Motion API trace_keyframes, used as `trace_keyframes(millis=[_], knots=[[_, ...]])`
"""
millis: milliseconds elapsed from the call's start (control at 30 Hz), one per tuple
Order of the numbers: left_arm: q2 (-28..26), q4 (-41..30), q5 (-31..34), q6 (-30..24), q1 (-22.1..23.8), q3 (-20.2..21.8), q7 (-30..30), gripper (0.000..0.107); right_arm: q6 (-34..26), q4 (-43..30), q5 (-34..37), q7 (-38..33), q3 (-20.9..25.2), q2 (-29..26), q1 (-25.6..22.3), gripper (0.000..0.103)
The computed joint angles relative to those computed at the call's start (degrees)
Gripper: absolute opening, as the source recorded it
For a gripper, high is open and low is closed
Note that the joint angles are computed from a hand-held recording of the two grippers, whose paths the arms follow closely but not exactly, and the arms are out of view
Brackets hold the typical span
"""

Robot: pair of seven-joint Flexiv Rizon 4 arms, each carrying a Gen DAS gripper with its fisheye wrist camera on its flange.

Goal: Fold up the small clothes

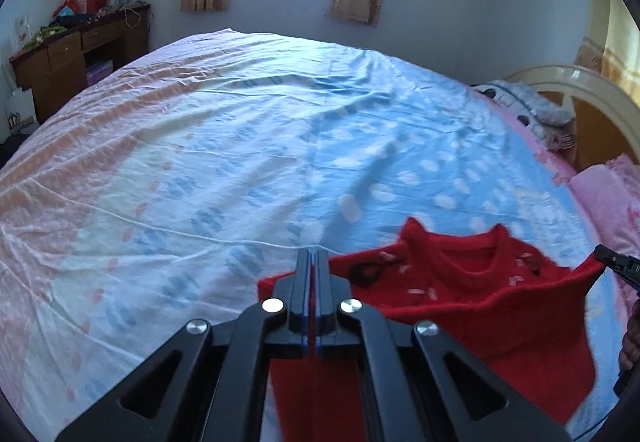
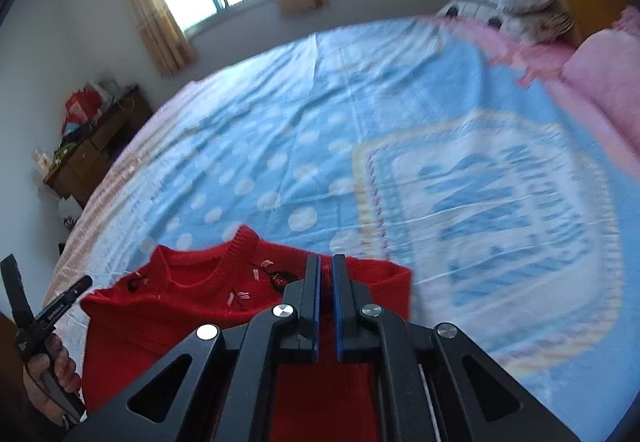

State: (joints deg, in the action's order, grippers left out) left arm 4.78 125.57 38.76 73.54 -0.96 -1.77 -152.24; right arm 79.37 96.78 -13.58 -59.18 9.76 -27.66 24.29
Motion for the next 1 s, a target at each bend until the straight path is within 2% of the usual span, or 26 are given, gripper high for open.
trace_keyframes(millis=[67, 100, 133, 167, 200, 267, 333, 367, 400, 433, 533, 600, 667, 733, 833, 1000], knots=[[0.3, -1.0, 4.3, -2.1, 0.7, -0.7, -3.9, 0.002, 1.1, 0.8, -8.2, 8.1, -5.0, -0.7, 2.7, 0.016], [0.8, -1.1, 5.4, -3.4, 0.7, -0.8, -5.0, 0.002, 2.6, 1.9, -10.7, 10.5, -6.4, -0.4, 3.4, 0.039], [1.4, -0.4, 4.9, -3.2, 0.6, -0.4, -4.7, 0.005, 3.3, 2.3, -9.5, 9.5, -6.0, -0.2, 3.3, 0.057], [2.3, 0.8, 4.0, -2.5, 0.4, 0.1, -3.8, 0.011, 4.3, 2.6, -4.8, 4.7, -3.6, 0.3, 2.6, 0.058], [3.4, 1.5, 4.4, -3.2, 0.4, -0.3, -3.9, 0.015, 3.8, 3.0, -3.8, 2.2, -1.1, 0.6, 1.2, 0.058], [6.3, 2.6, 6.5, -7.2, 0.3, -2.4, -4.0, 0.039, -1.2, 3.8, -5.3, -1.7, 1.3, 1.9, 0.9, 0.058], [7.4, 3.5, 6.7, -8.2, 0.2, -3.7, -3.0, 0.047, -7.7, 1.8, -1.1, -9.0, 7.7, 1.3, -2.1, 0.058], [7.3, 3.5, 6.3, -9.1, 0.0, -4.4, -2.0, 0.047, -12.6, -0.3, 1.5, -12.5, 9.7, 0.4, -2.3, 0.058], [6.9, 3.4, 5.9, -9.7, -0.2, -4.9, -1.1, 0.047, -15.4, -1.6, 1.7, -13.7, 9.8, -0.5, -1.5, 0.058], [6.2, 2.9, 5.8, -10.2, -0.1, -5.2, -0.6, 0.047, -16.2, -2.2, 0.4, -13.4, 8.1, -1.1, 0.4, 0.058], [4.5, 0.2, 10.1, -15.5, -0.1, -7.3, -4.6, 0.048, -15.0, -3.4, -3.1, -9.4, 1.9, -2.6, 5.4, 0.058], [3.2, -1.2, 11.8, -18.5, -0.8, -7.1, -5.9, 0.048, -15.8, -5.0, -1.9, -7.5, 1.3, -3.6, 5.6, 0.058], [3.7, -0.4, 10.6, -18.0, -1.8, -4.9, -5.9, 0.048, -15.1, -3.8, -1.6, -6.8, 1.2, -2.5, 5.5, 0.058], [5.9, 1.7, 8.9, -16.2, -2.2, -3.1, -5.2, 0.049, -12.2, -0.1, -3.2, -5.6, -0.1, -0.2, 6.1, 0.058], [10.2, 4.6, 7.6, -16.5, -2.7, -3.4, -3.5, 0.055, -6.4, 7.3, -2.3, -5.1, 0.9, 4.9, 4.0, 0.058], [16.6, 9.6, 3.6, -14.8, -3.2, -6.2, -1.6, 0.07, 0.9, 19.3, -3.2, -3.4, 1.1, 13.2, 1.8, 0.058]])
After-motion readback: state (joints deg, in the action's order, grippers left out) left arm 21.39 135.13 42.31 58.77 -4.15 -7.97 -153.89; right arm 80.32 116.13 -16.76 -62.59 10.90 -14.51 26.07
